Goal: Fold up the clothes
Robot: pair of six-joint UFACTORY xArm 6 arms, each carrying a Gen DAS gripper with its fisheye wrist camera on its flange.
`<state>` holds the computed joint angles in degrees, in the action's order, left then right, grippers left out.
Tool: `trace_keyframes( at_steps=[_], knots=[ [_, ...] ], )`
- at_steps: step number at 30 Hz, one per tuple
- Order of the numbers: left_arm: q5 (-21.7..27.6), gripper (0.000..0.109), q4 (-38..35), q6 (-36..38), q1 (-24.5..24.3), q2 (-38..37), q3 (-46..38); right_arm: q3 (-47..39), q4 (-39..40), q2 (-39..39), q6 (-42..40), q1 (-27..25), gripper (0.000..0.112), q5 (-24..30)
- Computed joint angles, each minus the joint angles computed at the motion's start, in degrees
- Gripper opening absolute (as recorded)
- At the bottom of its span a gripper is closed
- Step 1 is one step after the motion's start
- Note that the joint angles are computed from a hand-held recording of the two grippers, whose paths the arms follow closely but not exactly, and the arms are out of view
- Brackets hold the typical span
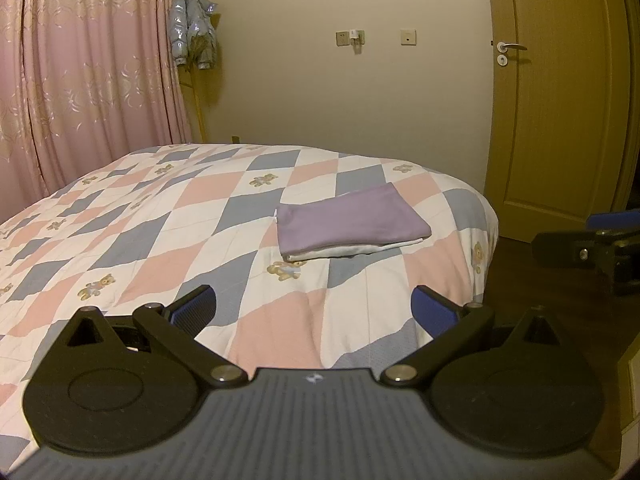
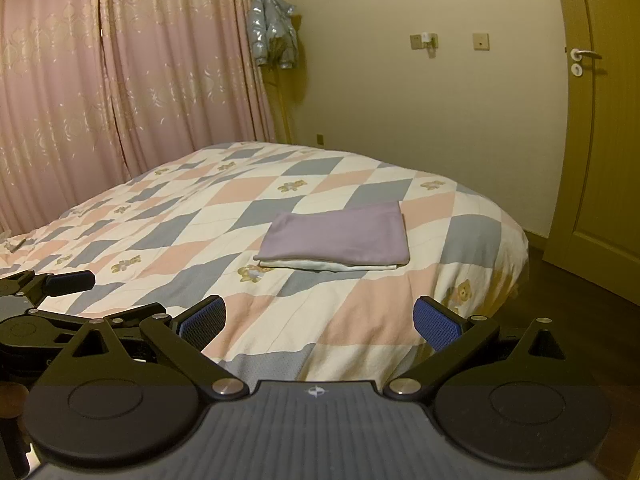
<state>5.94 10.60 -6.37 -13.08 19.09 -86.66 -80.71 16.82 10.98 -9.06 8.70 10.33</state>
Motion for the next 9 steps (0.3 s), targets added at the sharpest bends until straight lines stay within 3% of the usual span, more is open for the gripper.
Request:
trace_keyframes(
  at_steps=[9],
  knots=[
    [-1.29, 0.102, -1.71, 1.49, -0.33, -0.39, 1.21, 0.39, -0.52, -0.08, 0.68, -0.30, 0.103, 0.14]
  ],
)
